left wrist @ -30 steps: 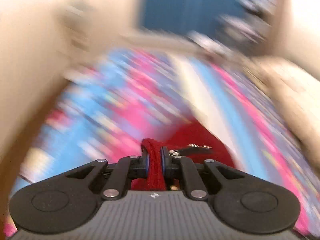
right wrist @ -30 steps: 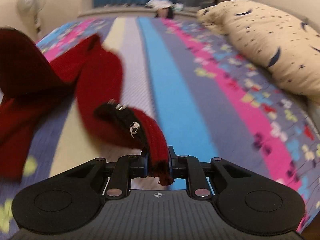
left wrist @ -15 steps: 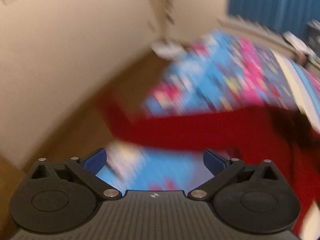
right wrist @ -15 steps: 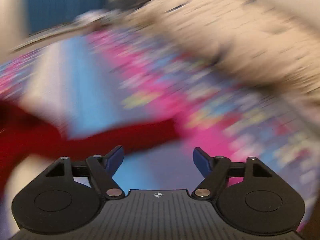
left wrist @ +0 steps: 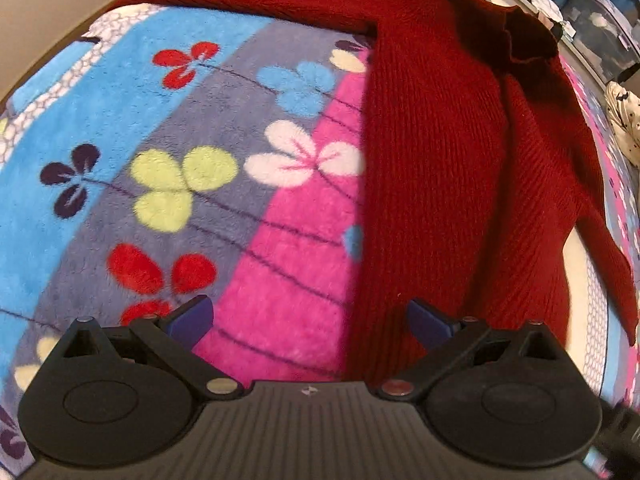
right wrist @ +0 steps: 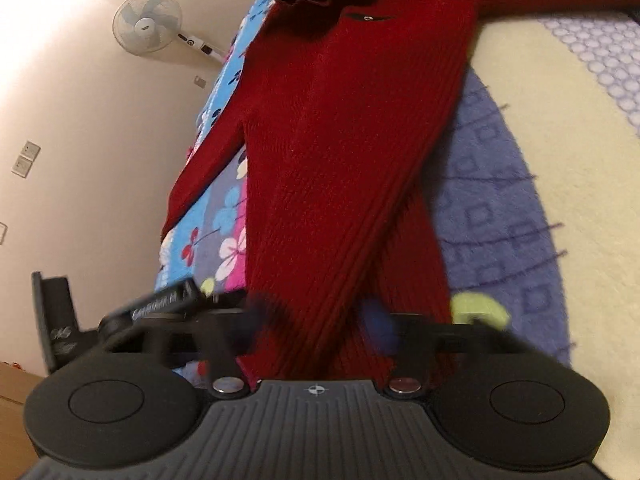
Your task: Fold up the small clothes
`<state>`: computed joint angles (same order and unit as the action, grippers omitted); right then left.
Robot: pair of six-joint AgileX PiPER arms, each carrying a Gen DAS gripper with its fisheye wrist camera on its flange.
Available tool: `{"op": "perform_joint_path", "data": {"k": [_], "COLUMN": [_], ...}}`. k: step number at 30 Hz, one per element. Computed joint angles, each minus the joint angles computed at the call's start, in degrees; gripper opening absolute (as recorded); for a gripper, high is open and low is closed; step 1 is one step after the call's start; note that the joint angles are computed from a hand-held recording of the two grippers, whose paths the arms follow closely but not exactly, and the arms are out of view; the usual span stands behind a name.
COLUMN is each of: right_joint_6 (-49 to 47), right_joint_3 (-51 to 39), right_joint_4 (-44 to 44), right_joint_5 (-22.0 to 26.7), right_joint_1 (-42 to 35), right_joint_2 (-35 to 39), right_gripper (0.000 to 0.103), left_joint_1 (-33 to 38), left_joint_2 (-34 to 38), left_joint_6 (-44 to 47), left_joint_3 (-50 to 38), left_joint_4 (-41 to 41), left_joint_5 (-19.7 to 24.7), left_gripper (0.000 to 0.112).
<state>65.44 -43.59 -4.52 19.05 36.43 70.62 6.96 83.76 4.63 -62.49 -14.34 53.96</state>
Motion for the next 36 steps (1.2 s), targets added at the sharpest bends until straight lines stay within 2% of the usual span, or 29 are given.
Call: {"op": "perform_joint_path", "data": {"k": [2,4,6,8,9,11,12,13,15,17,19,21,24,26,28,32,34,36], "right_joint_6": [8.74,15.12,14.45,9.21,7.52,2.98,-0.38,-5.98,-12.79,-14.33,-9.98,-4.38,7.14,17.83,28.43,36.48,36.22,36.87], "right_joint_3": [-1.35,-3.69,-4.19,-3.91,-4.44,-6.11,-5.37,-3.46,1.23,4.61,8.41,11.25,13.65,14.4,14.37,15.15,13.56,13.1], "right_joint_4": [-11.45,-22.91,-28.58,-28.52,-28.35,-25.43,-21.6,-16.54,-12.62,-12.45,-16.35,-22.87,-33.32,-39.63,-43.18,-49.35,-50.41,-51.38], "right_joint_5": [3.11,10.52,17.87,24.73,28.64,33.51,33.39,31.28,28.21,28.94,32.18,33.39,36.71,42.99,46.45,47.55,47.84,46.82], "right_joint_1": [2.65,3.3,0.12,-10.4,-16.12,-27.58,-33.29,-38.93,-43.33,-38.58,-27.12,-15.66,1.53,11.34,19.92,23.18,21.1,15.03], "right_joint_2": [-4.08,-8.03,-13.72,-17.9,-18.01,-15.39,-15.54,-17.24,-22.45,-26.89,-30.91,-29.84,-24.22,-19.21,-13.23,-6.02,-5.41,-7.18], "right_gripper": [0.014,0.013,0.012,0.01,0.009,0.014,0.021,0.034,0.049,0.056,0.06,0.061,0.066,0.068,0.07,0.079,0.08,0.079], "left_joint_1": [-0.44,-0.62,0.05,-0.27,-0.69,-1.62,-2.22,-2.66,-3.63,-4.08,-4.5,-5.43,-9.45,-12.41,-13.99,-15.21,-13.53,-9.42], "left_joint_2": [-0.3,0.08,-1.57,-1.86,-1.75,-1.74,-1.93,-2.33,-3.49,-5.2,-7.46,-9.65,-12.42,-12.69,-12.43,-11.88,-10.82,-8.81], "left_joint_6": [0.6,1.5,2.47,2.46,2.25,1.81,1.61,1.8,2.49,4.25,6.49,8.58,8.35,6.22,5.68,4.9,3.36,3.4], "left_joint_3": [0.35,0.01,-0.26,-0.04,0.09,0.63,0.92,1.31,2.35,3.62,5.22,6.95,10.43,11.94,13.05,13.28,10.89,6.95], "left_joint_4": [0.65,0.48,0.13,-0.29,-0.45,-0.69,-0.58,-0.49,-0.05,-0.08,-0.76,-1.11,1.74,5.08,6.45,8.35,8.89,6.2], "left_joint_5": [-0.55,-0.77,1.36,1.42,1.21,0.7,0.57,0.45,0.04,0.05,0.4,0.45,-1.77,-2.87,-3.8,-6.03,-6.97,-6.58], "left_gripper": [0.103,0.103,0.103,0.103,0.103,0.103,0.103,0.103,0.103,0.103,0.103,0.103,0.103,0.103,0.103,0.103,0.103,0.103]}}
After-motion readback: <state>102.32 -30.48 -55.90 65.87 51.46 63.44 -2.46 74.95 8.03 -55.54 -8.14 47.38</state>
